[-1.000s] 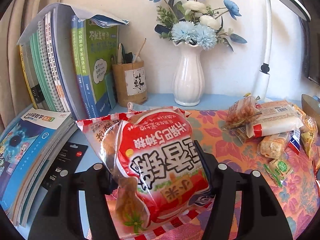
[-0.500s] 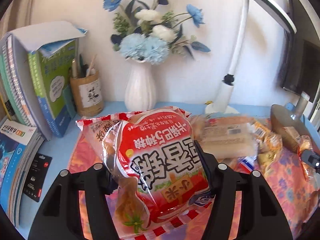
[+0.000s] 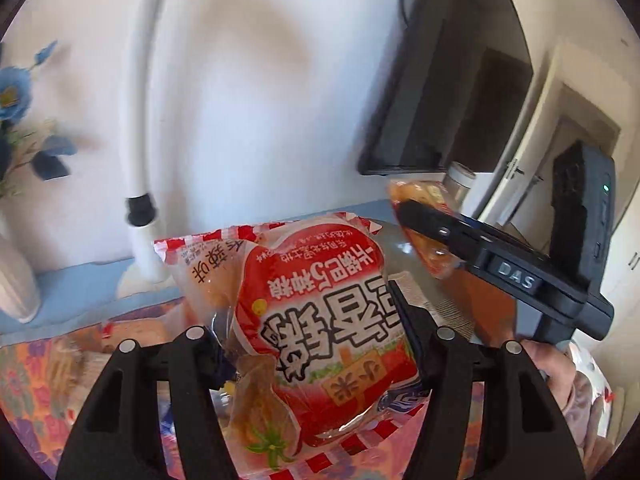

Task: Organize snacks
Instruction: 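Carry both bags into the glass bowl and open both tools, then move both tools back over the remaining snacks on the cloth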

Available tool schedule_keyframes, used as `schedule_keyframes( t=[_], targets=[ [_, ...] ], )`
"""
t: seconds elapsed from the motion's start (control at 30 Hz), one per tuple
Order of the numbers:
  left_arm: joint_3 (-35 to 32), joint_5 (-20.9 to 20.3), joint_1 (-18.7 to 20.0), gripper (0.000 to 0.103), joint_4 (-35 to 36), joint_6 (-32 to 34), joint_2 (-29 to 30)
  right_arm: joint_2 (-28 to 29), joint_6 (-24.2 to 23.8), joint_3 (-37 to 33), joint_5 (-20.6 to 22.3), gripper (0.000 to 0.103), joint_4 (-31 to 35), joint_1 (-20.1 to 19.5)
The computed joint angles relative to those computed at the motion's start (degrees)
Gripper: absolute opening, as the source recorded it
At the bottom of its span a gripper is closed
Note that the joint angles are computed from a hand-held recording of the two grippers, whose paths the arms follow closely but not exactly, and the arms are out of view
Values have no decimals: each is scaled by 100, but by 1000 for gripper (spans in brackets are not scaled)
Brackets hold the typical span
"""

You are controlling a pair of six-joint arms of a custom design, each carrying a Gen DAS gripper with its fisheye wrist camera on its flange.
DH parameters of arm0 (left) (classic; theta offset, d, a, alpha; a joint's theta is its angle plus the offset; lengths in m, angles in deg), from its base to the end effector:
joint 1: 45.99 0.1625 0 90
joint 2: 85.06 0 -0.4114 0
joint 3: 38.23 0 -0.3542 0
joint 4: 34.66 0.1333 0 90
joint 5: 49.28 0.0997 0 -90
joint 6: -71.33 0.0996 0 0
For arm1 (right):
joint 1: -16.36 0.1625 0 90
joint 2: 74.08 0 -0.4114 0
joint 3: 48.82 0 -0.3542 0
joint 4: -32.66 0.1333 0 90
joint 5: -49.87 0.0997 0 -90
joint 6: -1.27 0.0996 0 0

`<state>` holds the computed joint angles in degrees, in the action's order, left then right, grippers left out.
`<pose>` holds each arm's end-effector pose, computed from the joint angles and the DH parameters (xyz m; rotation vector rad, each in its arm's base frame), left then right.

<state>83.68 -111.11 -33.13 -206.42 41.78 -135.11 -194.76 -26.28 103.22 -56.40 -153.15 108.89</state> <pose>-0.4354 -0.2844 0.0719 1.1102 2.6737 -0.7323 0.1151 -0.2169 0.3807 0.3971 -2.2775 1.3456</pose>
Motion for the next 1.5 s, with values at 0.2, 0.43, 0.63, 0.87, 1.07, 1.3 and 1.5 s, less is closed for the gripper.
schedule_keyframes(
  t=[0.2,0.43,0.63,0.87,1.07,1.3,1.5],
  targets=[
    [-1064,-1371,410,80,-42,333,1258,-168,-413,-496,200,67,616,-1154],
    [-1383,-1456,536,98,598,270,1535,-337,-539,-478,428,100,700,-2191],
    [-1167,-966,425,98,835,-62,1226,-690,-278,-382,634,100,995,-2167],
    [-639,-517,291,98,1078,-465,605,-376,388,-277,-196,100,880,-842],
    [-138,-193,218,98,1353,-913,-78,252,858,-199,-1071,100,482,503],
    [472,251,198,98,2062,-1591,-1072,1080,1429,-68,-1761,100,106,1632],
    [1109,645,128,98,2656,-2348,-2005,1780,1763,361,-1780,100,-604,1988]
  ],
)
